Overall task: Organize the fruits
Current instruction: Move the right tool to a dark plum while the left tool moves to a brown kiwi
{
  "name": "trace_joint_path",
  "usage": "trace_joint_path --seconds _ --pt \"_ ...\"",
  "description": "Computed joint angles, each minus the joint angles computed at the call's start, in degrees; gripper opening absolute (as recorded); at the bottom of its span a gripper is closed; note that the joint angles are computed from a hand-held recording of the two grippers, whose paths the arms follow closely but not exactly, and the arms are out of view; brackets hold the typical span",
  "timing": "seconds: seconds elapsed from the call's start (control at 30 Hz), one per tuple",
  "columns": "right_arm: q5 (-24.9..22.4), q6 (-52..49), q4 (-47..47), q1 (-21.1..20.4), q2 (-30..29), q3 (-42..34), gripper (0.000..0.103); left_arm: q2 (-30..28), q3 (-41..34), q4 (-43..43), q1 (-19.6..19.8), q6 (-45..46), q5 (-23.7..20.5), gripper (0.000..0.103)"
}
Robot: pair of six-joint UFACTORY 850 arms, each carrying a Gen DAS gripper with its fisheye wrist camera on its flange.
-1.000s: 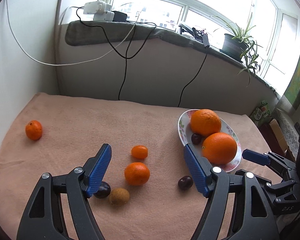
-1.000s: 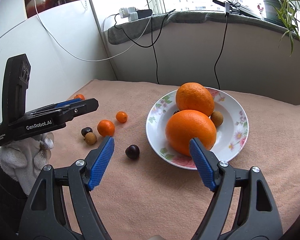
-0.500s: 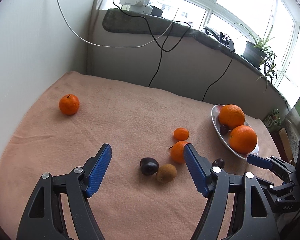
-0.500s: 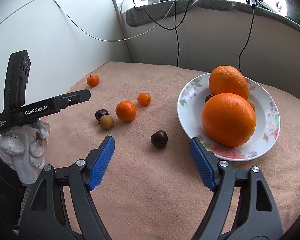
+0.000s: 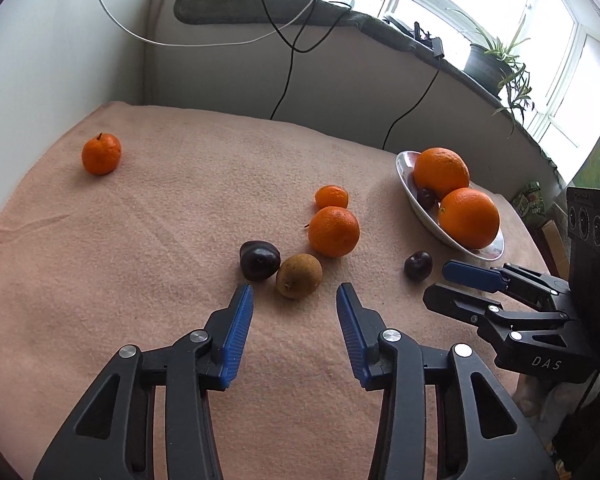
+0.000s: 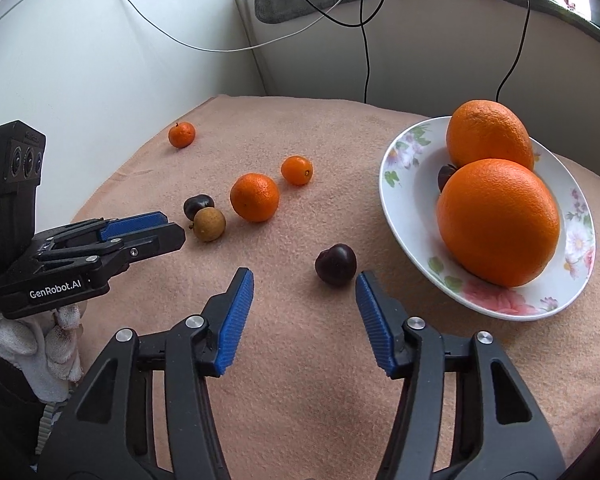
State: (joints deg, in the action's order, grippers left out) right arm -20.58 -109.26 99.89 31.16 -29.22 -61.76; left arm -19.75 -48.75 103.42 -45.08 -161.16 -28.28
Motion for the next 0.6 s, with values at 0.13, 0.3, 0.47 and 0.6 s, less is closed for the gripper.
trace_joint_path --seconds 0.13,0.3,0.47,0.6 --pt "0.1 2.3 -1.4 -0.1 -0.8 -0.8 0.055 -1.4 -1.2 0.3 0.5 0.5 1.6 0.04" --pt "0.6 5.4 -3.6 0.0 -1.8 -1.9 0.051 -1.9 -1.6 1.0 1.2 0.4 2.3 0.04" --pt "1.6 6.5 -3.9 0.3 -2.7 -2.9 0.05 -2.6 -2.4 0.0 1.7 1.8 2.7 0.04" --pt "2.5 8.0 -5.3 0.6 -3.3 -3.7 0.047 -3.0 -3.1 -2.0 1.8 4.6 2.5 0.037"
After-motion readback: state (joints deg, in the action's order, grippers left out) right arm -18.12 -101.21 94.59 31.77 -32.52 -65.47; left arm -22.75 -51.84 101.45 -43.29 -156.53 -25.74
